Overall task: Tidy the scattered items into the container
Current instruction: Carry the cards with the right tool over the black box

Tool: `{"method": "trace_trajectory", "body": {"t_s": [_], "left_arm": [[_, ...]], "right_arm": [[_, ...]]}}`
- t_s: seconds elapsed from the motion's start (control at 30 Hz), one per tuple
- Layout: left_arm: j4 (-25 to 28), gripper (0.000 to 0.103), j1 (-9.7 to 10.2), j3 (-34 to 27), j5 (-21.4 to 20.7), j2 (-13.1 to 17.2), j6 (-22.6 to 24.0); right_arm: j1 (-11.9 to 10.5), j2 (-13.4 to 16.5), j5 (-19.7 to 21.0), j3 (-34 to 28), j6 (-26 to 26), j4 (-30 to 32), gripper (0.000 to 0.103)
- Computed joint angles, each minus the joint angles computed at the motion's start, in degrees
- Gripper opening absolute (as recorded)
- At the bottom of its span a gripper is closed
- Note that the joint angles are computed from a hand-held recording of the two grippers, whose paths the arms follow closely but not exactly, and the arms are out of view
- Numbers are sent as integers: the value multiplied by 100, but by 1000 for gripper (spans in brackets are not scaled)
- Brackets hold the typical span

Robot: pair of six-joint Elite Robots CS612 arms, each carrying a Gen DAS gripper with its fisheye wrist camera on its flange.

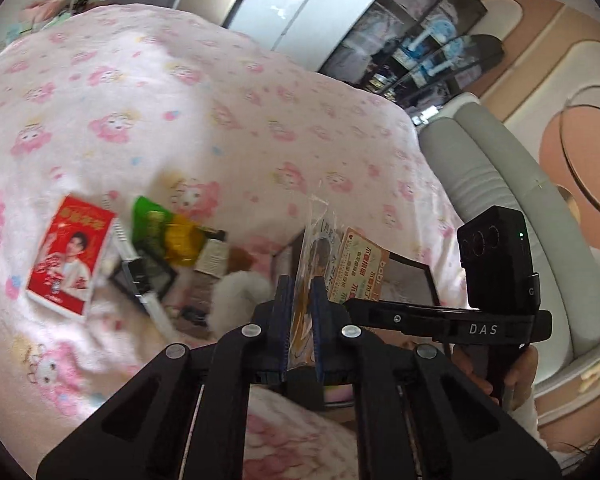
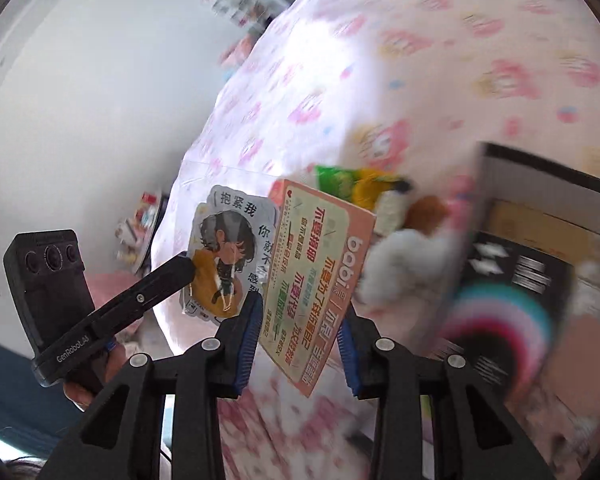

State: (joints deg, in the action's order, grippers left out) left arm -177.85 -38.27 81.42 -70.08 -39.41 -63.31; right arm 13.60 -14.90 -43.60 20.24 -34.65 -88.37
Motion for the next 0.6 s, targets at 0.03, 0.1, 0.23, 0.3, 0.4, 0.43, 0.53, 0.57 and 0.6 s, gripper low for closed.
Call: {"method": "trace_trajectory", "body": {"t_s": [0.03,0.1,0.23,0.3,0.4,0.43,0.53,0.57,0.6], "left_arm": [[97,8,-12,-257,-137,125,130],[367,8,-42,-834,-562,413,310],[1093,8,-91,-2067,-1356,1083,603],[1531,8,-112,-2664,-1638,1419,685],[2111,8,-99,-3474,-2070,1884,762],[2296,8,-87,-3738,-2278,2040,828],[2945,16,-86,-4433,-2682,2415,1150],[3021,18,-86,-4584,-2729,2508,1177],[3027,19,-78,-4703,-2794,2590,1159]], "right_arm": [[-98,-197,-74,378,192,-389,32],[-271,-461,-305,889,465,-981,32],[-608,-785,-664,1612,918,-1749,32],[-755,-863,-791,1851,1076,-2000,32],[-890,-932,-961,2156,1261,-2237,32],[-915,-911,-1040,2175,1320,-2274,32],[-990,-925,-1148,2330,1419,-2366,32],[-1001,-933,-1200,2363,1411,-2372,32],[-997,-914,-1313,2364,1416,-2414,32]]}}
